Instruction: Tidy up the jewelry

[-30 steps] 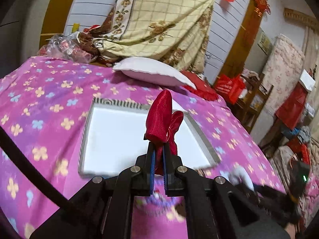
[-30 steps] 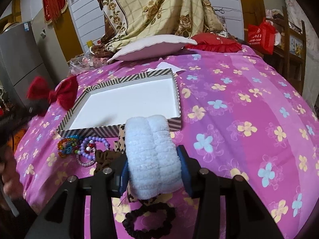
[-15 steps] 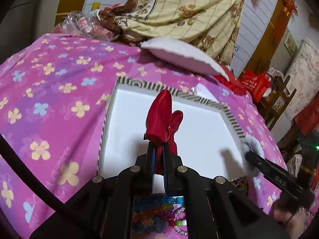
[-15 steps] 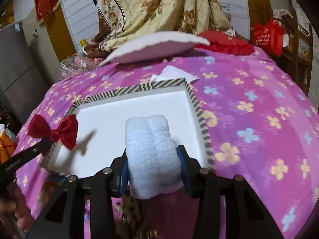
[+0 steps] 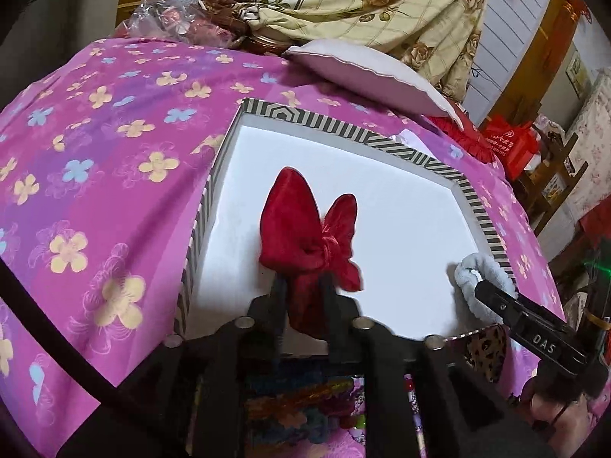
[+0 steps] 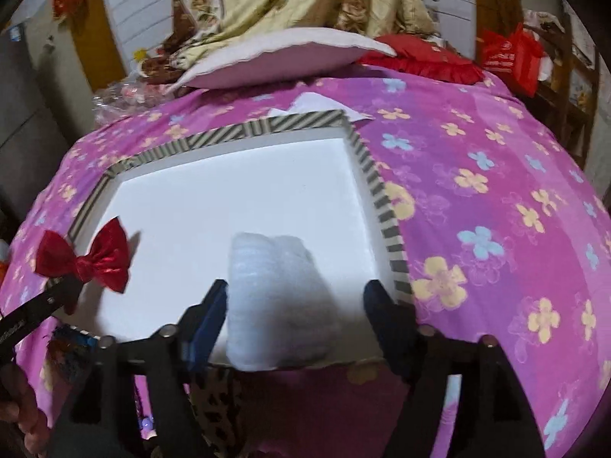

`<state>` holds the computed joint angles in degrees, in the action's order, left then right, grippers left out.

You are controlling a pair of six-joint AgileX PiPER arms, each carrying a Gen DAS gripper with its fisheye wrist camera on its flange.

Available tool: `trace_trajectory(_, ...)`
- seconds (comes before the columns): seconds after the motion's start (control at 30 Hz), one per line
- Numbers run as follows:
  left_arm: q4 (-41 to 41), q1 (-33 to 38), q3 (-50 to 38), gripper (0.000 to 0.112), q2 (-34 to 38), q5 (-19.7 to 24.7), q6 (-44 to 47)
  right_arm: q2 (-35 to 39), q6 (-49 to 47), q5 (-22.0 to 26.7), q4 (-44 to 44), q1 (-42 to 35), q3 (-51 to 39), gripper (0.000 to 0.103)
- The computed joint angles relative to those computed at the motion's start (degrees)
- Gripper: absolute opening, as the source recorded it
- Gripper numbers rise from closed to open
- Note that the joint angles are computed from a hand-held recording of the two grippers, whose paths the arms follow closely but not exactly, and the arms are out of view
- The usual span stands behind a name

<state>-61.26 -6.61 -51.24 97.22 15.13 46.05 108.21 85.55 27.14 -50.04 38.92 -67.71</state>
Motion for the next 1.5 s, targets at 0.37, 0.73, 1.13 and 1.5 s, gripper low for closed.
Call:
trace_trajectory(0.37, 2.49, 1.72, 0.28, 0.009, -1.31, -0.62, -4.48, -6.74, 21.81, -3.96, -17.99, 0.2, 6.89, 0.083)
trace_trajectory(0.73, -2.52, 0.36, 5.87, 0.009, -7.36, 0.83, 3.74, -20.03, 22.97, -0.09, -20.27, 7.52, 19.98, 0.083)
trace_trajectory(1.13, 7.54, 3.11, 17.45, 0.009, -21.32, 9.56, 0.74, -17.42, -4.55, -1.12, -3.93, 13.17, 21.97, 0.07)
trace_trajectory(1.5, 4.32, -2.14, 19.76, 0.009, -19.4, 6.84, 3.74, -11.8, -12.05, -4.75, 2.27, 12.36, 18.97, 0.065)
